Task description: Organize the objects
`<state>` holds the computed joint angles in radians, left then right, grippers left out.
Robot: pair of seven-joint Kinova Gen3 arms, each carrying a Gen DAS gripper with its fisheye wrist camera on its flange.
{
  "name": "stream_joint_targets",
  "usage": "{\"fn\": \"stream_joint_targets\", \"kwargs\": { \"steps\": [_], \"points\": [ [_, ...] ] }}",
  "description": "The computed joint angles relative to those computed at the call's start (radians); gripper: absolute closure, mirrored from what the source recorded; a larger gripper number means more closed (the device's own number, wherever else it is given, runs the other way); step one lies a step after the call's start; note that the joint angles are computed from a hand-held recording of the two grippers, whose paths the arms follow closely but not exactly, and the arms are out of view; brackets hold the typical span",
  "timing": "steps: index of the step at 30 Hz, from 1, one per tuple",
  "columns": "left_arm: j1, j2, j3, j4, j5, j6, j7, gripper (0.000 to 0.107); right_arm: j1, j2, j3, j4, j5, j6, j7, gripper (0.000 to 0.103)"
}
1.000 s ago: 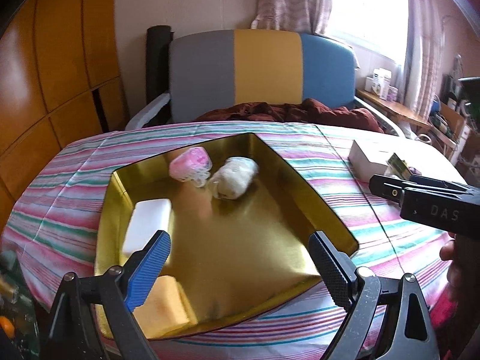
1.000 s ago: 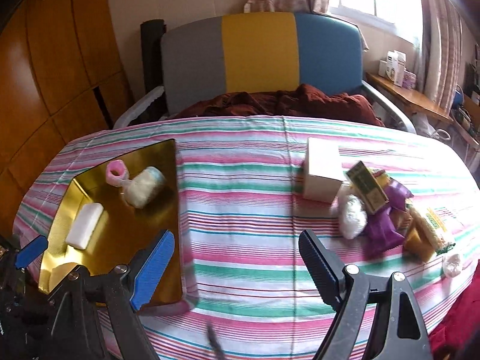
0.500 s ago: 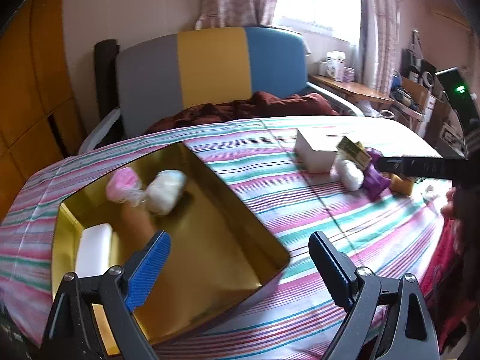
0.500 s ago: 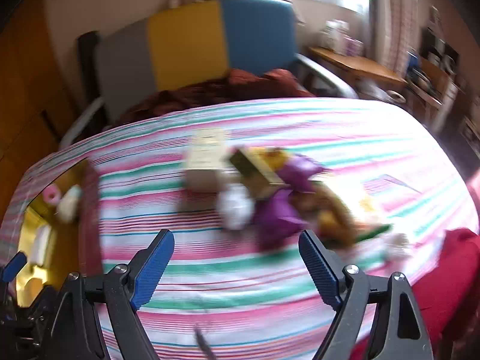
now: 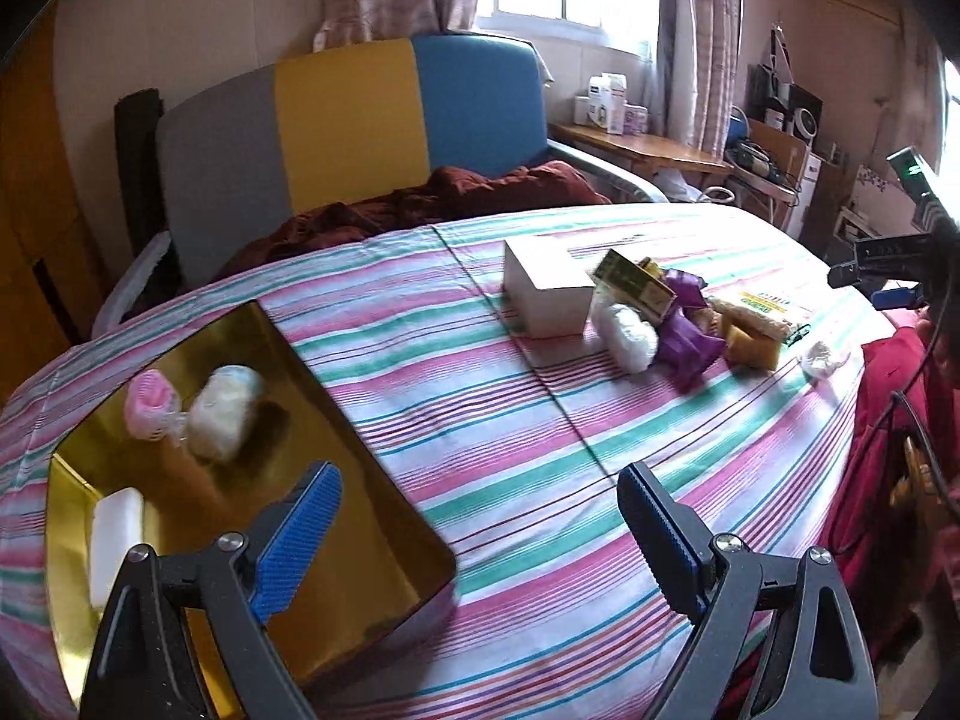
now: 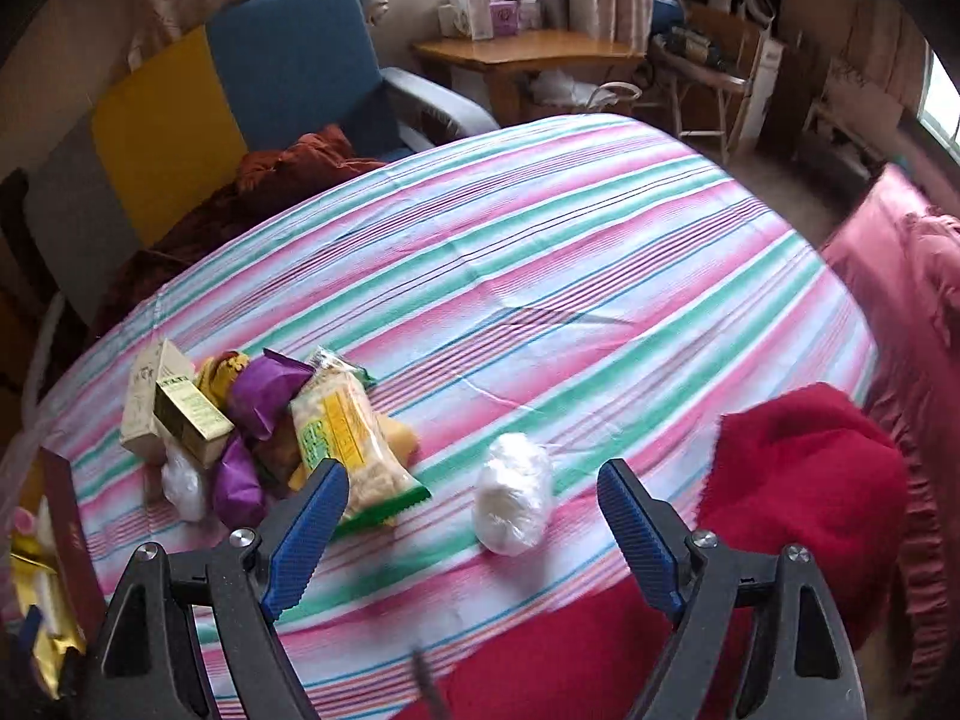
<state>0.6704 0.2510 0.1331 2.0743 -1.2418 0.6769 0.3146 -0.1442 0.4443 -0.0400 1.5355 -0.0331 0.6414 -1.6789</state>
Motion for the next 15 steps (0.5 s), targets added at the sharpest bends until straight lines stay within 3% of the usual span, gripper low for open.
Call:
{"fn": "stream_joint_targets", "kwargs": {
  "steps": [5,11,12,13,15],
  "points": [
    [-0.010,0.028,-0.005,-0.036,0.033,-0.024,-0.062,0.014,-0.031,0.096,-0.031,-0.130,0.017,0.111,0.092,0.016],
    [-0.012,0.054,-0.038,-0.064,0.093,-0.057,-0.122,0.014,-0.147,0.222,0.020,-0.289,0.116,0.271,0.100,0.017],
    [-0.014,0.057,-0.044,-0.068,0.104,-0.065,-0.133,0.014,-0.142,0.238,0.013,-0.310,0.113,0.295,0.108,0.025],
    [-0.011,0.058,-0.051,-0.068,0.107,-0.072,-0.136,0.014,-0.127,0.248,-0.001,-0.324,0.096,0.308,0.123,0.043],
    [-0.007,0.061,-0.063,-0.071,0.113,-0.082,-0.146,0.014,-0.115,0.246,-0.009,-0.318,0.079,0.301,0.135,0.056]
  ]
}}
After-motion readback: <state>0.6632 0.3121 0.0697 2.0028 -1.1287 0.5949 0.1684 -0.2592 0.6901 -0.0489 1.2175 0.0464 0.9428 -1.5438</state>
